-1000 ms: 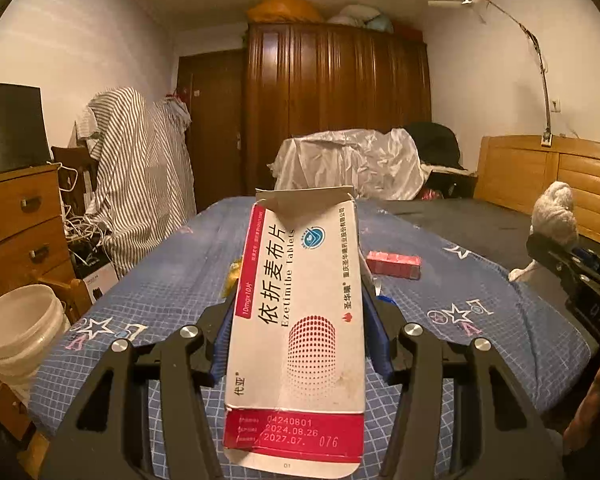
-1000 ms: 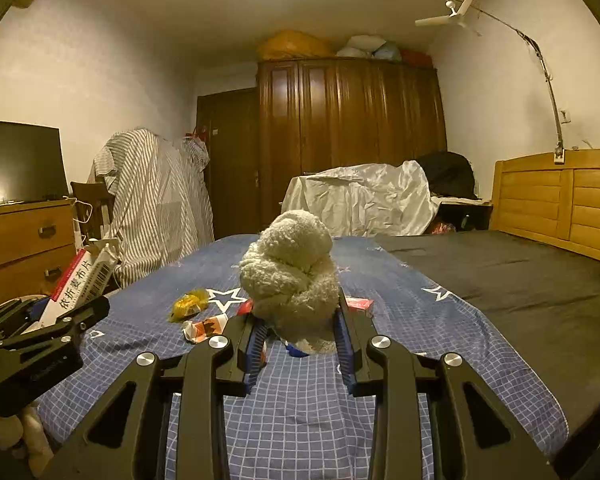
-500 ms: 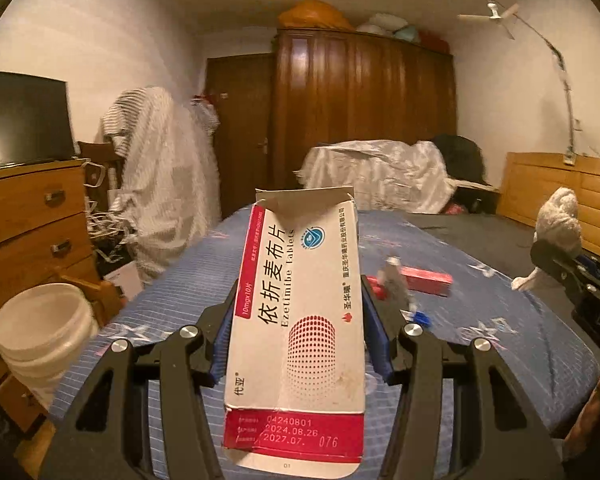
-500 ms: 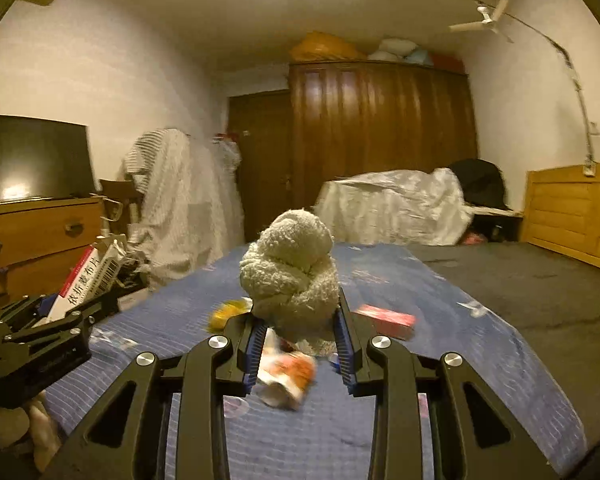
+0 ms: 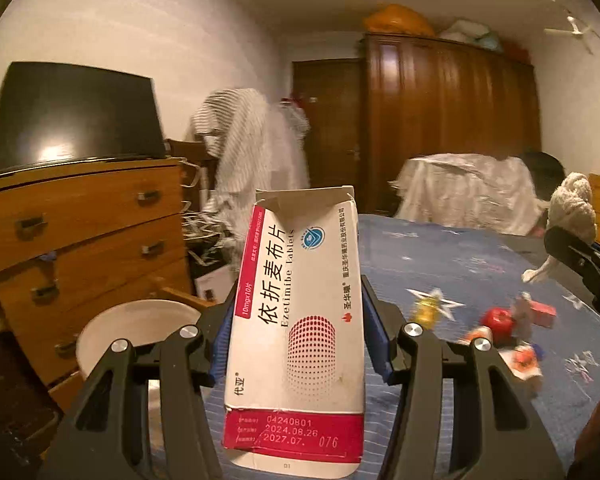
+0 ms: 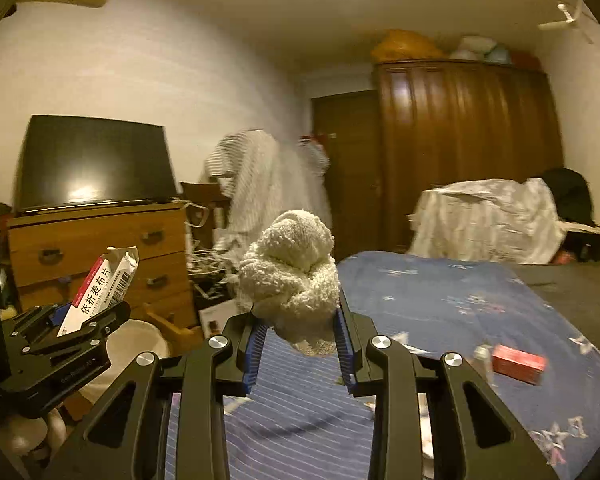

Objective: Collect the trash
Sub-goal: 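Carry the medicine box and sock with both tools over the white bucket, then open both tools to drop the medicine box and sock into the bucket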

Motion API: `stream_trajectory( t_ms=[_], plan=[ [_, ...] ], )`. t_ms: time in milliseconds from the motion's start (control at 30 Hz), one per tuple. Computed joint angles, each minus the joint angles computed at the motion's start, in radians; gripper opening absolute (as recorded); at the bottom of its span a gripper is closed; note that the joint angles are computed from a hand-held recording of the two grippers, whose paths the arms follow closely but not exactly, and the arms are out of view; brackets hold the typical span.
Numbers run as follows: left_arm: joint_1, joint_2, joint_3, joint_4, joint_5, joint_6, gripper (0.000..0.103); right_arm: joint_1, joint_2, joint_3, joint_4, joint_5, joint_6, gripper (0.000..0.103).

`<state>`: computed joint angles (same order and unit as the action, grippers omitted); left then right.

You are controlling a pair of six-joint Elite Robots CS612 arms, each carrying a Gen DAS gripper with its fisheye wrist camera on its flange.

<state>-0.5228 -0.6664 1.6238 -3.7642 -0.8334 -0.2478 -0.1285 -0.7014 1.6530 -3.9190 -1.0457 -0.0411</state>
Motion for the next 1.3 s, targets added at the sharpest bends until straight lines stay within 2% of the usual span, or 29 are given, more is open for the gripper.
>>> stream_trajectory(
  t_ms=[267,433,633,733,867,1033,1133,1300],
  plan=[
    [0.068,-0.035,0.038,0.055,0.034,-0.06,0.052,0.114,0.014,-0.121,0.165,0.034,-0.051,0.033],
    [0.115,-0.054,0.047,0.115,0.032,-0.107,0.052,0.188,0.034,-0.218,0.311,0.052,-0.095,0.033],
    [0.171,-0.07,0.051,0.209,0.0,-0.16,0.052,0.272,0.091,-0.395,0.556,0.044,-0.16,0.033],
    [0.202,-0.072,0.043,0.272,-0.037,-0.19,0.052,0.305,0.128,-0.494,0.705,0.039,-0.208,0.033],
    [0.245,-0.078,0.029,0.372,-0.118,-0.226,0.052,0.35,0.186,-0.645,0.97,0.028,-0.28,0.033],
    [0.288,-0.079,0.003,0.507,-0.241,-0.261,0.052,0.385,0.26,-0.808,1.252,-0.009,-0.37,0.033],
    [0.308,-0.075,-0.011,0.578,-0.283,-0.285,0.052,0.397,0.305,-0.913,1.427,-0.028,-0.411,0.033],
    [0.336,-0.064,-0.033,0.658,-0.351,-0.303,0.052,0.408,0.366,-1.034,1.588,-0.061,-0.433,0.033]
  ],
)
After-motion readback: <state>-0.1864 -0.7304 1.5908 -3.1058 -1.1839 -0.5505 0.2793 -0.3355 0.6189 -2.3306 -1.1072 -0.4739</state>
